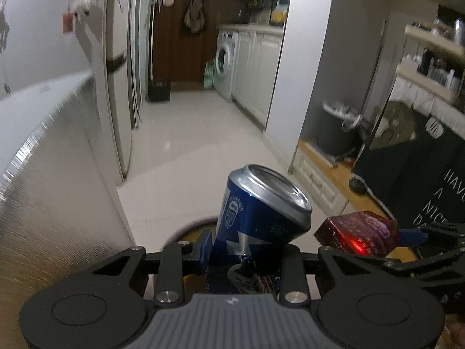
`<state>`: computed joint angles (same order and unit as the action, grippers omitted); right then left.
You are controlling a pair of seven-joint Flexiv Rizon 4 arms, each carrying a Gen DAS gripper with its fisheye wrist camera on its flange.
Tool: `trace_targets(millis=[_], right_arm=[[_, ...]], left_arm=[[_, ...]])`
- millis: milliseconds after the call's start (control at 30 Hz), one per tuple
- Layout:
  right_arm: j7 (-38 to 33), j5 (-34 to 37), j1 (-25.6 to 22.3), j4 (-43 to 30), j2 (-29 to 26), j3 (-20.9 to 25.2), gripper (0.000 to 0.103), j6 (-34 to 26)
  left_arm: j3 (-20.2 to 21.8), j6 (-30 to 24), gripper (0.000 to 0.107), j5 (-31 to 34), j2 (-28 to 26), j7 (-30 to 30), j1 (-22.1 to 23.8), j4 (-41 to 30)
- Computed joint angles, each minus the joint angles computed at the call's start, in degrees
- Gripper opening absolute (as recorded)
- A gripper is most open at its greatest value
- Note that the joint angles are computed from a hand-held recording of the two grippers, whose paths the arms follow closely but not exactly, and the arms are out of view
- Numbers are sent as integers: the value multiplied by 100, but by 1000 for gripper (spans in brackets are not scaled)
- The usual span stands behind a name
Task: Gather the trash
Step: 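Carry the blue can and red pack in both grippers over the trash bin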
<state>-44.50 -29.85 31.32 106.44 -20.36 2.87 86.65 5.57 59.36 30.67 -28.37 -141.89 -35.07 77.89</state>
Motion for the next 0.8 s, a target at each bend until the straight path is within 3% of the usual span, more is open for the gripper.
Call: trace_targets(millis=[267,467,533,600,700,800], right_arm=[[-996,839,-538,-599,-650,801,88,-736],[-1740,1352,-589,-1248,-1158,1092,88,-1402],[-1963,1472,-547,-1469,-1315,1126,88,-1618],[-2188,1619,-533,-1684,-1465,1183,88,-1809],[-2487,1820,-494,-2006,-1689,1238,88,-2095],[-2813,2000,-472,-2288,-1877,1298,90,-2360]], left_arm=[[-228,-242,31,-835,-696,678,375,-283],[-194,-407,32,-1334,-1061,1035,502,-457],[-189,-494,40,-1473,-1122,1113,540,-488],[-177,-543,64,-1590,-1159,1121,570,-489],[-121,-453,73,-1646,-1160,1066,567,-419],[-78,-439,75,-1667,-1071,988,549,-273]])
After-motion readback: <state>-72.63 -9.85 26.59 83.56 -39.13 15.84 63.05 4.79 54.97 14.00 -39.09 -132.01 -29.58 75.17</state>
